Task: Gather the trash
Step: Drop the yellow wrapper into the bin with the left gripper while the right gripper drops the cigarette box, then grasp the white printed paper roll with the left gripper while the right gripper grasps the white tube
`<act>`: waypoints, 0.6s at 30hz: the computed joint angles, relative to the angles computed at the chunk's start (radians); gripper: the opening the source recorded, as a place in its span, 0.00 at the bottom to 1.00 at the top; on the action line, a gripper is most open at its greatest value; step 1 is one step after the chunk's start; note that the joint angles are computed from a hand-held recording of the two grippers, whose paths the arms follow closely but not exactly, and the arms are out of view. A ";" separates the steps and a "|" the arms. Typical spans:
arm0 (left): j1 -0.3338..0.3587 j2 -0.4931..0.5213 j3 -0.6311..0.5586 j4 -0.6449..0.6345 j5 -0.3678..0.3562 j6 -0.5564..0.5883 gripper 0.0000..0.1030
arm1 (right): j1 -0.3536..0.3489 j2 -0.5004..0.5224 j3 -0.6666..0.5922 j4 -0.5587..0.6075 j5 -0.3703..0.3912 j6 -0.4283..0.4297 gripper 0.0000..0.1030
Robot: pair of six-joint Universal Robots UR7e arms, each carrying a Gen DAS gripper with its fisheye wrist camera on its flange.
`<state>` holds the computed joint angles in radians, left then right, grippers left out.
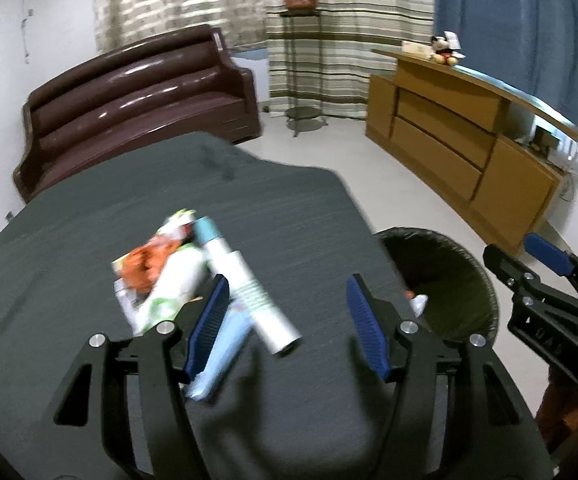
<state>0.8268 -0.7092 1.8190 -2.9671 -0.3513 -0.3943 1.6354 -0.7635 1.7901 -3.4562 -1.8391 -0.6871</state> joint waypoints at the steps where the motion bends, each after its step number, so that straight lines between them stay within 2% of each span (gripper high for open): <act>1: -0.001 -0.017 0.020 0.024 0.010 -0.034 0.58 | 0.003 0.002 0.000 0.005 0.002 -0.001 0.62; 6: 0.002 -0.115 0.118 0.186 0.048 -0.239 0.58 | 0.023 0.014 0.021 0.010 0.012 -0.015 0.62; 11: 0.016 -0.197 0.176 0.370 0.054 -0.441 0.58 | 0.037 0.023 0.030 0.021 0.020 -0.027 0.62; 14: 0.026 -0.220 0.188 0.416 0.047 -0.489 0.58 | 0.040 0.026 0.035 0.022 0.022 -0.028 0.62; 18: 0.033 -0.223 0.190 0.432 0.044 -0.496 0.59 | 0.044 0.029 0.036 0.025 0.017 -0.025 0.62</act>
<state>0.8594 -0.9319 2.0086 -2.5351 -0.3070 -0.8900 1.6793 -0.7346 1.8263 -3.4308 -1.8221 -0.7123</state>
